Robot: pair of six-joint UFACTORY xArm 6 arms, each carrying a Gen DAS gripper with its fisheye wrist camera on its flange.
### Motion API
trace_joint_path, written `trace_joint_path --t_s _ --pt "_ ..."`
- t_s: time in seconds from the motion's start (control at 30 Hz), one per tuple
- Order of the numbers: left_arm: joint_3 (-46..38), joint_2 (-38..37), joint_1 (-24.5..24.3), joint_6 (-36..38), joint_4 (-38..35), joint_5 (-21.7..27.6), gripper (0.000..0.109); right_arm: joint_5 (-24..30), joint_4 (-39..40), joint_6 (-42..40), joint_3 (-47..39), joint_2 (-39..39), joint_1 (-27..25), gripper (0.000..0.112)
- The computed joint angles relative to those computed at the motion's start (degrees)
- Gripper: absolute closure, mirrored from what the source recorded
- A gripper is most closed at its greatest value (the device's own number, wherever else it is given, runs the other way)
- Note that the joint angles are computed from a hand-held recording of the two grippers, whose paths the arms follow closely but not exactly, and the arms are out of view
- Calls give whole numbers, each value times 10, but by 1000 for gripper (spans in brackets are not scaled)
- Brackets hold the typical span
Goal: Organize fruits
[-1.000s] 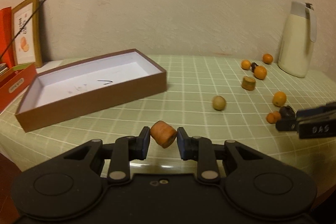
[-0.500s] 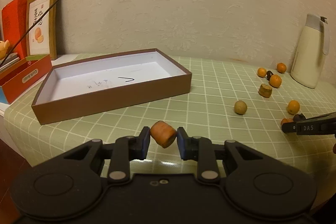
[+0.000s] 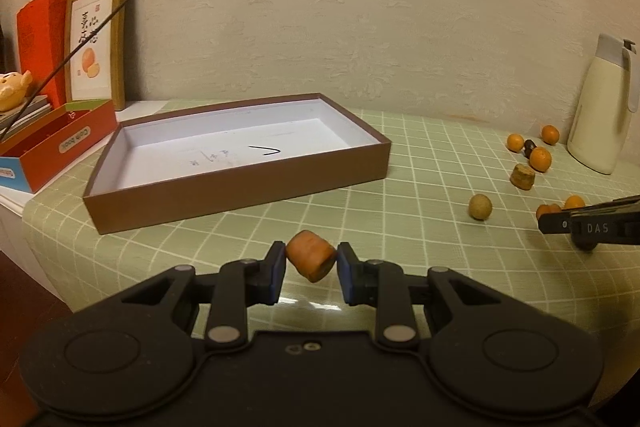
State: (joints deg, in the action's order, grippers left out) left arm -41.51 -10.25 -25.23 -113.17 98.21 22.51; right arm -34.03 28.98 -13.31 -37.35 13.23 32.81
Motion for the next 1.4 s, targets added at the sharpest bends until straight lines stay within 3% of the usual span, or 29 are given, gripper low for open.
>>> trace_joint_path --t_s 0.4,0.77,1.1,1.4 --pt "29 -46 42 7 -6 12 91 -12 -43 7 -28 -7 38 90" --pt "10 -57 81 4 16 21 91 -14 -128 41 -99 17 49 90" --pt "-34 -28 115 -4 32 26 91 16 -184 62 -203 73 41 90" --pt "-84 25 148 -20 23 24 91 80 -248 112 -323 153 16 90"
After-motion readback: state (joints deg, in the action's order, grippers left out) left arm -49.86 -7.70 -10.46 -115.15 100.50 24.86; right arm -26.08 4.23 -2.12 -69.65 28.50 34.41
